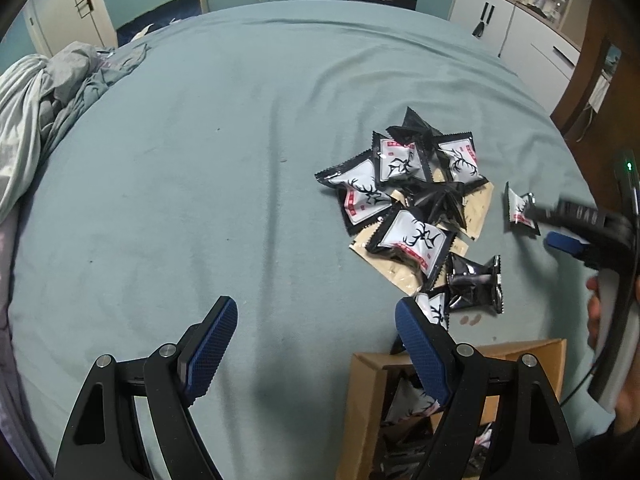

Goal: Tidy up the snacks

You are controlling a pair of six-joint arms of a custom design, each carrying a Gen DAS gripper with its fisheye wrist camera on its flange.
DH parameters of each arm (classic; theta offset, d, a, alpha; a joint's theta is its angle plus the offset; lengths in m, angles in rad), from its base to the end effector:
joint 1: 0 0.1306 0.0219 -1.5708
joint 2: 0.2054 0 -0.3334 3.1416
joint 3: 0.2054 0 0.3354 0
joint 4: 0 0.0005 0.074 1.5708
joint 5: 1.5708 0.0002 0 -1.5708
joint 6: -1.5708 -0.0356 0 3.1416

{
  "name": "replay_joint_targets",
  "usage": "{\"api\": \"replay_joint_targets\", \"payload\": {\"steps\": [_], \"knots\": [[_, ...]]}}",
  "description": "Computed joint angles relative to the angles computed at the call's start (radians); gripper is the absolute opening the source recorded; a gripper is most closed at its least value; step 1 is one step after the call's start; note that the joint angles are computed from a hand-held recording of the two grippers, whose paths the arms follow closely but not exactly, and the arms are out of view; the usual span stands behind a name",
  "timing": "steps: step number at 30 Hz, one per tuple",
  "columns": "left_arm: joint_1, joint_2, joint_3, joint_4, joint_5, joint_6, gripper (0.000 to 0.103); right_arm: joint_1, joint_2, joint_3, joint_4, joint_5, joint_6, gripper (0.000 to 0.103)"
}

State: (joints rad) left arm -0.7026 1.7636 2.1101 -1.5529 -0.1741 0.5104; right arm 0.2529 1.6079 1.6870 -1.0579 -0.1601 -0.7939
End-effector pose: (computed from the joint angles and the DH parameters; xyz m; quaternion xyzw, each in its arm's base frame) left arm 0.3893 -0.3222 0.4498 0.0783 0.9767 -0.0326 0.1970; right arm 0.4799 0.1294 0.3901 0.2323 0.9250 0.2116 0.2136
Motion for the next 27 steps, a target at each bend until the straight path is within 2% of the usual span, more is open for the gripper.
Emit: {"api": "replay_joint_targets", "payload": {"steps": [1,2,3,4,5,6,9,10,11,12,14,16,18,20,21,22,23,25,27], "knots": [[0.000,0.003,0.004,0.000,0.003,-0.002,0.082,-0.015,0.003,-0.017,0.040,-0.065,-0.035,0.094],[0.001,0.005,0.006,0.003,0.008,-0.003,0.082,-0.023,0.021,-0.007,0.032,-0.109,-0.053,0.094],[0.001,0.004,0.006,0.007,0.013,-0.005,0.082,-0.018,0.051,0.027,-0.002,-0.087,-0.037,0.094],[0.002,0.007,0.008,0.009,0.017,-0.006,0.082,-0.012,0.062,0.046,-0.014,-0.045,-0.009,0.094],[0.003,0.012,0.013,0.008,0.020,-0.007,0.082,0.006,0.079,0.079,-0.042,0.034,0.028,0.094],[0.004,0.017,0.017,0.007,0.022,-0.007,0.082,0.025,0.109,0.128,-0.093,0.108,0.070,0.094],[0.008,0.031,0.029,0.003,0.036,-0.004,0.082,0.071,0.236,0.306,-0.283,0.231,0.206,0.094],[0.008,0.038,0.035,-0.002,0.034,-0.004,0.082,0.088,0.261,0.342,-0.313,0.277,0.238,0.095],[0.008,0.042,0.038,-0.005,0.032,-0.005,0.082,0.100,0.268,0.350,-0.315,0.319,0.254,0.098],[0.009,0.043,0.037,-0.004,0.029,-0.007,0.082,0.101,0.269,0.343,-0.307,0.321,0.246,0.098],[0.008,0.046,0.036,-0.006,0.014,-0.007,0.082,0.081,0.258,0.316,-0.276,0.263,0.233,0.103],[0.008,0.042,0.028,-0.002,-0.002,-0.005,0.082,0.063,0.260,0.314,-0.274,0.221,0.252,0.103],[0.006,0.037,0.019,0.003,-0.021,-0.001,0.082,0.064,0.261,0.315,-0.277,0.223,0.272,0.103],[0.007,0.030,0.008,0.009,-0.037,0.003,0.082,0.062,0.241,0.280,-0.237,0.226,0.286,0.102],[0.009,0.025,0.000,0.015,-0.045,0.006,0.082,0.064,0.227,0.258,-0.217,0.238,0.284,0.098],[0.012,0.020,-0.007,0.019,-0.051,0.010,0.082,0.067,0.213,0.243,-0.208,0.258,0.280,0.082],[0.015,0.014,-0.016,0.024,-0.055,0.012,0.082,0.068,0.183,0.212,-0.187,0.265,0.276,0.058],[0.018,-0.001,-0.037,0.035,-0.072,0.018,0.082,0.062,0.136,0.167,-0.157,0.231,0.255,0.044],[0.018,-0.011,-0.050,0.041,-0.097,0.017,0.082,0.056,0.078,0.103,-0.110,0.197,0.235,0.023]]}}
